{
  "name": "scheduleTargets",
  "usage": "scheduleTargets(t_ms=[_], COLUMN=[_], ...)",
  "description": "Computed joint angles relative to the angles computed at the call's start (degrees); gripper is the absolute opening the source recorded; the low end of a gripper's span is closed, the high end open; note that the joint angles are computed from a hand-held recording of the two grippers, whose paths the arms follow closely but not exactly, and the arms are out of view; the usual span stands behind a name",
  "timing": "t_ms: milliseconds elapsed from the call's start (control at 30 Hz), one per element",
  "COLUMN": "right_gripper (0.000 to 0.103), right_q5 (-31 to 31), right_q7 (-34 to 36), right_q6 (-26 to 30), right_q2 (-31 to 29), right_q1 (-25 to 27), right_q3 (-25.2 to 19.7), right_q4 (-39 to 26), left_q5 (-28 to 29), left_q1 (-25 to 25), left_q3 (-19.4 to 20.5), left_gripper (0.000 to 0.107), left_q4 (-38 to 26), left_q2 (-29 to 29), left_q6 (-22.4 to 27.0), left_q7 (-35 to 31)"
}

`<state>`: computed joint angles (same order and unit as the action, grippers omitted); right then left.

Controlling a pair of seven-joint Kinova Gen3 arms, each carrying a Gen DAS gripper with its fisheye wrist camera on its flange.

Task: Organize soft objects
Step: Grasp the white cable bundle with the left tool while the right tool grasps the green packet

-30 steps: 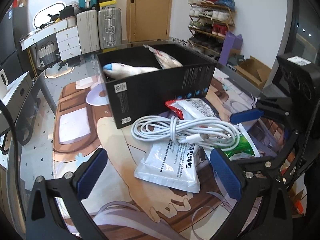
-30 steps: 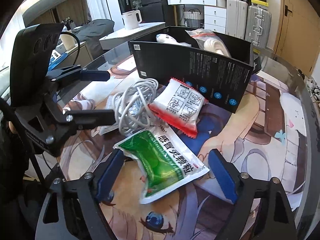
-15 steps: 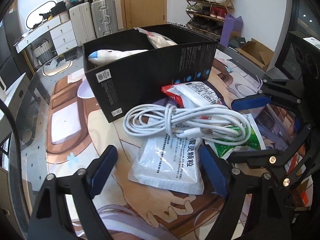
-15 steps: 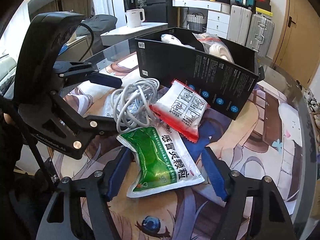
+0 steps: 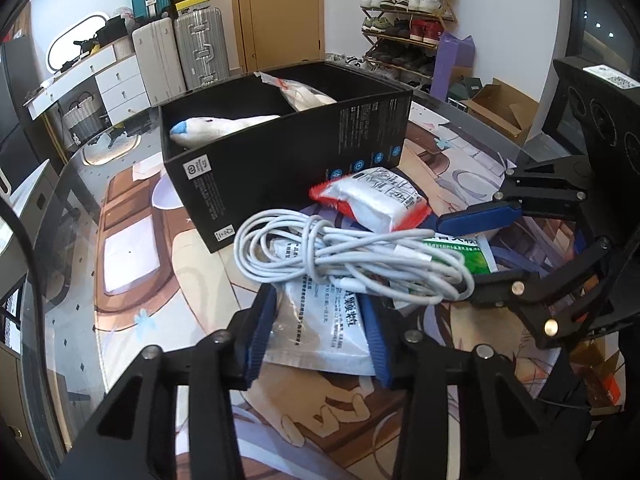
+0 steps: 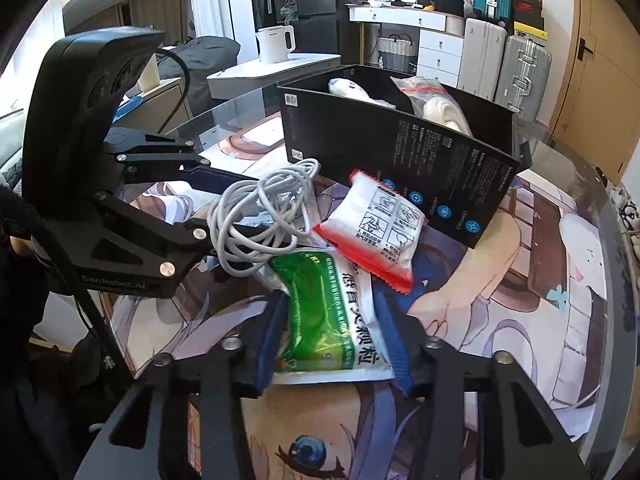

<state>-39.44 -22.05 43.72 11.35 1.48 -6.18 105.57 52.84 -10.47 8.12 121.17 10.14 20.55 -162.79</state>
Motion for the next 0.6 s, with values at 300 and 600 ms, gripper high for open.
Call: scheduleTargets(t_ms=[300,600], right_gripper=[0.033,0.033], right_q5=[-3.5,-4.0], right_q7=[2.8,3.3], right_q6=[2.4,3.3], right_q2=[-0.3,-0.6], right_q1=[2.0,2.5], right_q3=[0.5,1.7], right_q4=[-0.1,-0.3], left_q5=[4.2,9.3], left_q1=[-1.5,-2.5], left_q3=[-1.9,-3.9], left_gripper=[0.016,0.017], left_q4=[-0.3,0.6], left_q2=[-0.2,-0.8], left_q6=[4.6,8.6], left_q7=[-2.5,-7.9])
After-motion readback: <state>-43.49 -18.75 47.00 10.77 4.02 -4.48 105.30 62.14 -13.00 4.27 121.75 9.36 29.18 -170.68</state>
